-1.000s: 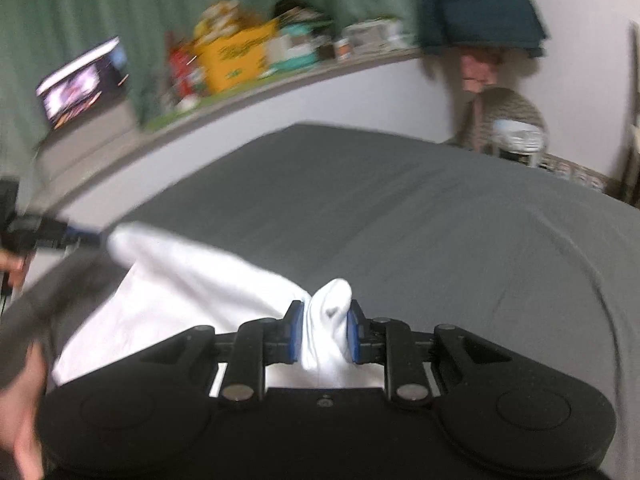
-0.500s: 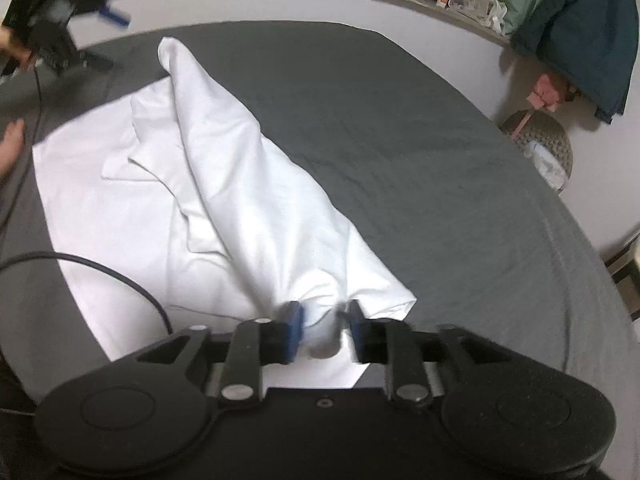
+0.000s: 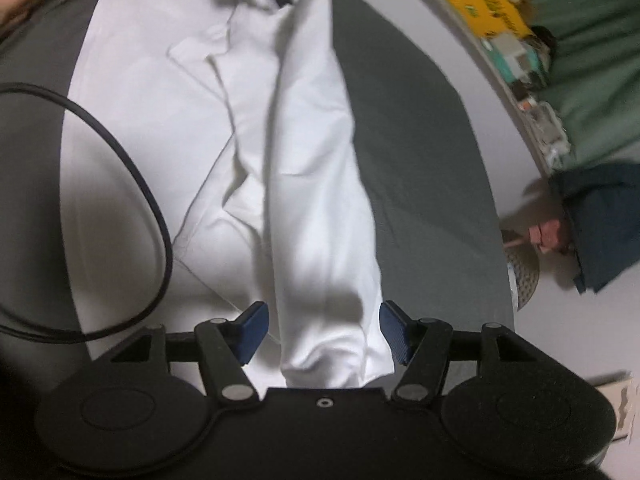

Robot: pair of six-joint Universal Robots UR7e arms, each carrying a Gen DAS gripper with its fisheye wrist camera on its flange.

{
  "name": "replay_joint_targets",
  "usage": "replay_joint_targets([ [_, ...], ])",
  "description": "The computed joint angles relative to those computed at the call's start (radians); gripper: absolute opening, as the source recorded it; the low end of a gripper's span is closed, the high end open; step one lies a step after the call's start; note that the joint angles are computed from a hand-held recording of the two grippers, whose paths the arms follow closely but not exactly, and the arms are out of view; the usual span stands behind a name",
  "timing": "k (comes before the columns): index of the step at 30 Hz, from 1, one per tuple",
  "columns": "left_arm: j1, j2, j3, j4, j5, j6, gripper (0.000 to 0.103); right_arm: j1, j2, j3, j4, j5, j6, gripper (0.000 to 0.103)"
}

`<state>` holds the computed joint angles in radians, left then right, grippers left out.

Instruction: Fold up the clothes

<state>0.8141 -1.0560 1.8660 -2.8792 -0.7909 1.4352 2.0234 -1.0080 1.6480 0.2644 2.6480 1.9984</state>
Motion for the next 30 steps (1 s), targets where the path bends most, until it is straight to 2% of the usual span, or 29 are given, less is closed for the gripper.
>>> replay_joint_targets([
  [2,-0.003,0.01,-0.017,0.019,0.013,0.043,0.097,-0.012,0.018,-0.021,0.012,0.01,-0.011,0.059],
  [4,-0.005,0.017,-0.045,0.075,0.018,0.029,0.097,-0.021,0.032,-0.038,0.011,0.025,-0.036,0.058],
  [5,-0.005,0.012,-0.065,0.148,0.011,-0.012,0.097,-0.025,0.036,-0.046,0.015,0.031,-0.044,0.053],
  [7,-0.005,0.009,-0.102,0.275,-0.006,-0.077,0.097,-0.031,0.039,-0.06,0.034,0.033,-0.045,0.051],
  [10,-0.008,0.028,-0.103,0.304,0.017,-0.055,0.097,-0.036,0.044,-0.07,0.06,0.033,-0.05,0.046],
  [11,-0.007,0.034,-0.099,0.29,0.02,-0.041,0.093,-0.036,0.046,-0.072,0.067,0.035,-0.055,0.04],
  [12,-0.006,0.04,-0.104,0.307,0.026,-0.061,0.075,-0.035,0.048,-0.074,0.072,0.04,-0.057,0.033],
  [13,-0.007,0.044,-0.114,0.338,0.03,-0.1,0.068,-0.033,0.05,-0.077,0.079,0.042,-0.049,0.03],
  [15,-0.007,0.04,-0.126,0.381,0.013,-0.159,0.045,-0.027,0.042,-0.073,0.061,0.047,-0.054,0.027],
  [17,-0.011,0.024,-0.122,0.414,-0.003,-0.187,0.037,-0.025,0.03,-0.064,0.023,0.055,-0.083,0.025],
  [18,-0.013,0.015,-0.117,0.422,-0.008,-0.194,0.036,-0.024,0.026,-0.061,0.006,0.06,-0.096,0.025],
  [21,-0.018,-0.012,-0.094,0.411,-0.018,-0.21,0.037,-0.03,0.013,-0.036,-0.086,0.072,-0.199,0.033],
  [23,-0.022,-0.026,-0.085,0.442,-0.007,-0.211,0.04,-0.034,0.028,-0.053,-0.039,0.069,-0.168,0.033],
  [25,-0.027,-0.04,-0.071,0.482,0.012,-0.206,0.057,-0.034,0.036,-0.059,-0.033,0.073,-0.171,0.037],
  [26,-0.031,-0.046,-0.055,0.459,0.019,-0.182,0.076,-0.032,0.034,-0.051,-0.057,0.076,-0.2,0.043],
  [27,-0.032,-0.058,-0.039,0.432,0.006,-0.153,0.089,-0.03,0.032,-0.042,-0.081,0.079,-0.231,0.045],
  [28,-0.033,-0.069,-0.025,0.408,-0.007,-0.128,0.09,-0.026,0.03,-0.032,-0.096,0.08,-0.248,0.045],
  [30,-0.033,-0.082,-0.012,0.386,-0.033,-0.131,0.09,-0.024,0.035,-0.031,-0.08,0.08,-0.229,0.045],
])
